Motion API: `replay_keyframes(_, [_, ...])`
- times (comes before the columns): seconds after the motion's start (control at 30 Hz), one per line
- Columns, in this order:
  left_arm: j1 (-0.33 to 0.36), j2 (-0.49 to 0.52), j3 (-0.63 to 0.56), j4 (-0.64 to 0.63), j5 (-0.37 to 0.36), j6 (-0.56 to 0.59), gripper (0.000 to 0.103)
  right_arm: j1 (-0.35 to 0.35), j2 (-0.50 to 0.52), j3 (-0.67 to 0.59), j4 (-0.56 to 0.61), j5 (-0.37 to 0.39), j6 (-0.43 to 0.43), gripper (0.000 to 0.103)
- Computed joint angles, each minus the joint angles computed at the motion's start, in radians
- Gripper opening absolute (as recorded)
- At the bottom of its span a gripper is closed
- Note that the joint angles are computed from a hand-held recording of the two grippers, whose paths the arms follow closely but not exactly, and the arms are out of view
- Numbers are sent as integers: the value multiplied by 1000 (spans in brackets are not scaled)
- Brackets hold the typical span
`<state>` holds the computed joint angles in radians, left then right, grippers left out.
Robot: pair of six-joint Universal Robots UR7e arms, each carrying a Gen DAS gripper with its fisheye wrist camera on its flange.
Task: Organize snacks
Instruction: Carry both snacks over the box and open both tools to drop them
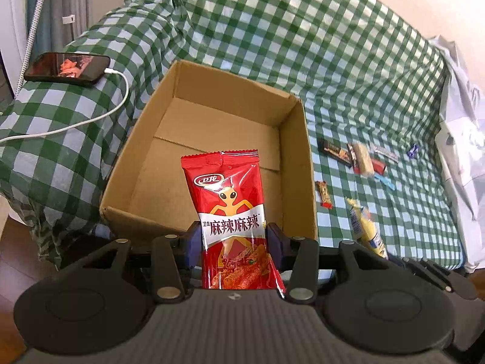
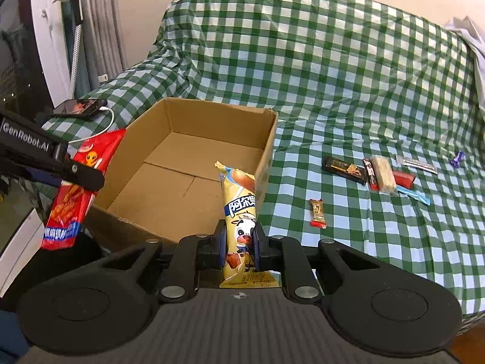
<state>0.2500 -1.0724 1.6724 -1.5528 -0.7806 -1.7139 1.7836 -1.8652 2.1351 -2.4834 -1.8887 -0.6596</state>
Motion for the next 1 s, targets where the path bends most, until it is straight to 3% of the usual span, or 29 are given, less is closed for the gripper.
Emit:
replay_keyframes(0.3, [-10, -27, 30, -17, 23, -7, 50, 50, 19, 8, -8, -54, 2, 17])
replay_keyframes(1.0, [46, -12, 15, -51, 43, 39, 50, 50, 109, -38, -23, -63, -1, 17])
